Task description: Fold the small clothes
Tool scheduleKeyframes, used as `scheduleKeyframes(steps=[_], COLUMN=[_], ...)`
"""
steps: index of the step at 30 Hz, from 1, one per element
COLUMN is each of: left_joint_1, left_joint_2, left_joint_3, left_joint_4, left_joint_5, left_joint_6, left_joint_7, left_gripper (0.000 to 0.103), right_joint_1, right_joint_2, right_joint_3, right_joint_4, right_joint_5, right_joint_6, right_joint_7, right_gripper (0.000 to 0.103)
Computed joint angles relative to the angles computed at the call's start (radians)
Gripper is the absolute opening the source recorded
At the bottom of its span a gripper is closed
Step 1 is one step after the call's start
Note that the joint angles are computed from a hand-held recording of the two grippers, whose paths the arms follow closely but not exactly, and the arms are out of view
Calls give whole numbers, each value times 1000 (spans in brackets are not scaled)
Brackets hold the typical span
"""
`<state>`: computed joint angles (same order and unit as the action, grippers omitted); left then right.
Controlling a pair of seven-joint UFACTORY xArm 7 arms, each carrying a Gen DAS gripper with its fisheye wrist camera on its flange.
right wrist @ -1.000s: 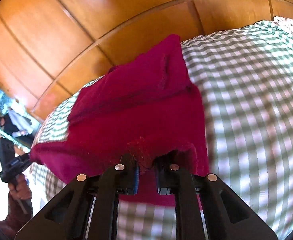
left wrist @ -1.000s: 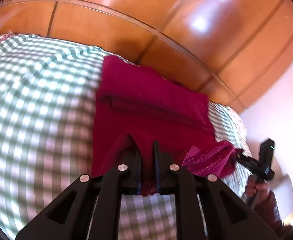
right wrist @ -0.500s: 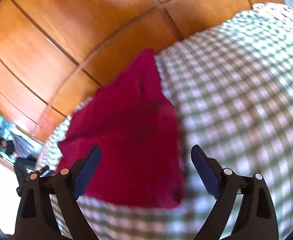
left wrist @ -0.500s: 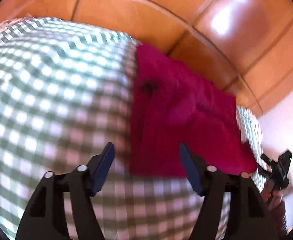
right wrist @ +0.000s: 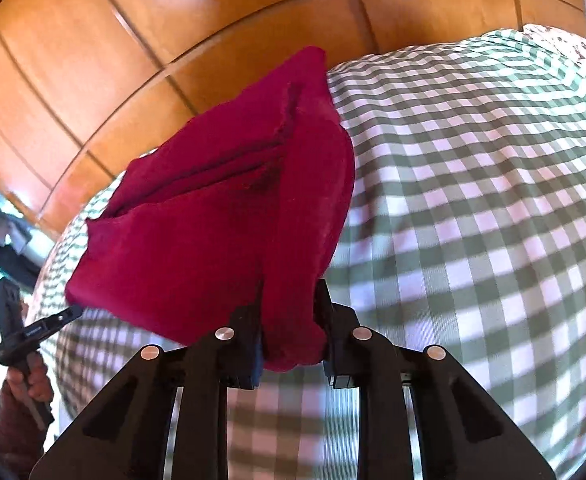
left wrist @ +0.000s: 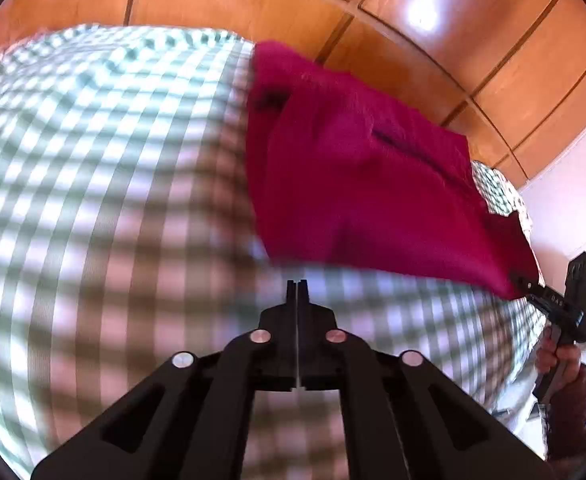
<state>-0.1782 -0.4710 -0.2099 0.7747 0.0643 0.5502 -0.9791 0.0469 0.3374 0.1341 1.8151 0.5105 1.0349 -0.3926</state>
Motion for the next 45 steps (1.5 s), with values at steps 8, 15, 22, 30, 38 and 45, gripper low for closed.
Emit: scheduleKeyframes(steps=[8, 15, 22, 30, 38, 45], left_joint_1=[-25, 108, 93, 49, -45, -81], left_joint_2=[-173, -85, 110, 58, -166, -241], left_joint_3=[-32, -58, -10, -17, -76, -94], left_joint_4=[-120, -5, 105, 54, -77, -104], left_joint_5=[-26, 141, 168, 159, 32, -13], left_joint_6=[70, 77, -2, -32, 37, 113], left_joint_7=[-40, -58, 5, -26, -102, -139], left_gripper=[0, 54, 30, 6, 5, 13], right_joint_1=[-7, 13, 16, 14, -14, -23], right_joint_2=[-151, -116, -98, -78, -99, -135], right_joint_3=[-31, -38, -38, -32, -41, -53], right_joint_4=[-187, -166, -142, -105, -89, -133], right_joint_5=[0, -36, -65, -91, -77, -65], right_joint_6=[8, -3, 7, 30, 90, 128], right_joint_7=[-78, -44, -14, -29, -99, -144], right_gripper=[21, 21, 21, 22, 22, 22])
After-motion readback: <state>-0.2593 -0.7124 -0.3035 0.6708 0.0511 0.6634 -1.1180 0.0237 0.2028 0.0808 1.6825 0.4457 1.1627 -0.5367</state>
